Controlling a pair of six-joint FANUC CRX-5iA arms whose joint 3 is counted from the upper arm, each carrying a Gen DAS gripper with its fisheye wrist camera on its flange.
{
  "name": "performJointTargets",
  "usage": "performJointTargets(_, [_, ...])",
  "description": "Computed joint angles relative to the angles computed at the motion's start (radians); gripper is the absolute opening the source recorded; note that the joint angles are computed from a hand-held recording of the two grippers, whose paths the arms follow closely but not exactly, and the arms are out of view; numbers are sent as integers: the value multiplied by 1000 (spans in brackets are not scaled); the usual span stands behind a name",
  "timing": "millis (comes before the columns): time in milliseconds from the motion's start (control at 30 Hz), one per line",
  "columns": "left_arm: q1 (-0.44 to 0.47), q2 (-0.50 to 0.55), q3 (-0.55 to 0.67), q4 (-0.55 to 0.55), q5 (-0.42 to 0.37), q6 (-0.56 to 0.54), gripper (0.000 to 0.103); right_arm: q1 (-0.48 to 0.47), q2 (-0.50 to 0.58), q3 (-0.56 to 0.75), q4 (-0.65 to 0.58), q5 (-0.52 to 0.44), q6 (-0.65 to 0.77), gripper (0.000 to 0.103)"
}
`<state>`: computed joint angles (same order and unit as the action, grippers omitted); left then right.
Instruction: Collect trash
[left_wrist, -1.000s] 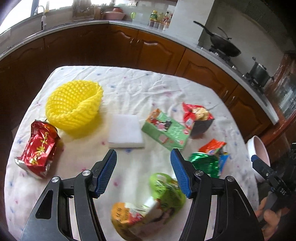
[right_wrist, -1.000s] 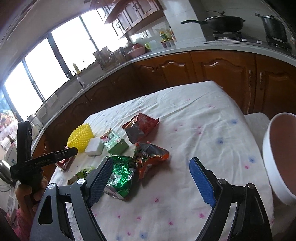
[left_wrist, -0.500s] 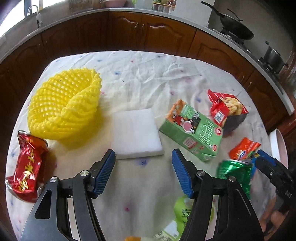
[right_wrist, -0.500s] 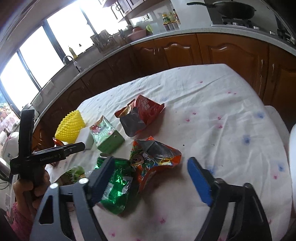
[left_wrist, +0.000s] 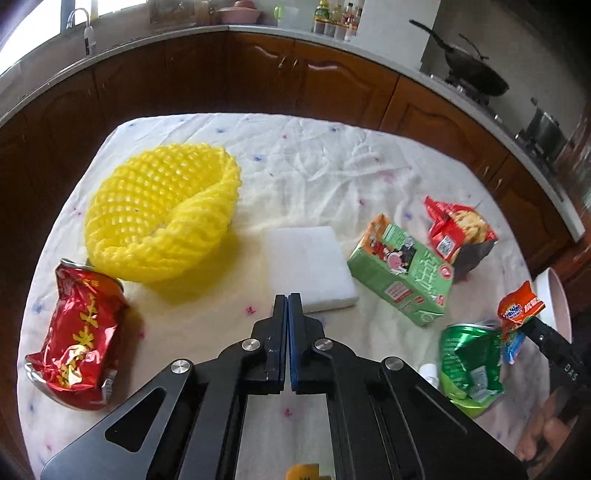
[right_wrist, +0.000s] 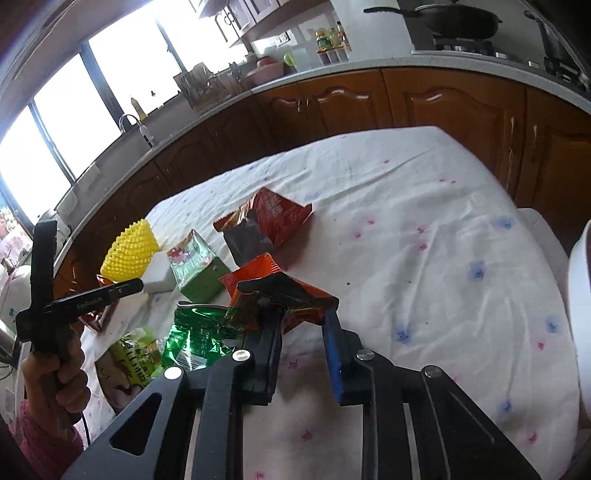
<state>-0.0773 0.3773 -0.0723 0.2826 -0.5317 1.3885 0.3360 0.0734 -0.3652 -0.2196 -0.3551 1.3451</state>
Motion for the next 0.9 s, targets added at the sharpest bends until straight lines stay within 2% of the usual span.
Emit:
performJointTargets(67, [-1, -5, -9, 18, 4, -15, 0, -6, -16, -8, -10, 3, 7, 22])
performJointTargets(133, [3, -8, -26, 87, 7, -67, 1, -9, -34, -21, -5, 7, 4, 22])
performJointTargets(167, [1, -9, -25, 84, 8, -64, 4, -9, -39, -24, -4, 8, 3, 22])
performJointTargets(233, [-9, -8, -5, 28, 6, -15, 26, -5, -53, -36, 8, 14, -12, 22])
performJointTargets(267, [-15, -8, 4, -4, 7, 13, 50, -6, -58, -39, 4, 14, -9, 22])
performJointTargets(300, [-20, -4, 20, -42, 2, 49, 66, -7, -64, -43, 3, 14, -9, 22])
performJointTargets(333, [-28, 4, 39, -85, -3, 89, 67, -8, -65, -44, 2, 14, -9, 22])
performJointTargets(467, [-44, 44, 96, -117, -46, 107, 68, -13, -71, -50, 5, 19, -21, 22])
performJointTargets(567, [-73, 78, 163, -224, -89, 175, 67, -20, -70, -45, -14, 14, -8, 22])
performJointTargets(633, [-98, 104, 226, -337, -135, 260, 67, -23, -69, -46, -15, 15, -7, 22])
performJointTargets(733, [-94, 123, 251, -338, -159, 264, 64, -33, -67, -41, -34, 12, 6, 22])
performJointTargets(900, [-100, 98, 221, -361, -118, 261, 59, -40, -69, -41, -48, 15, 17, 22])
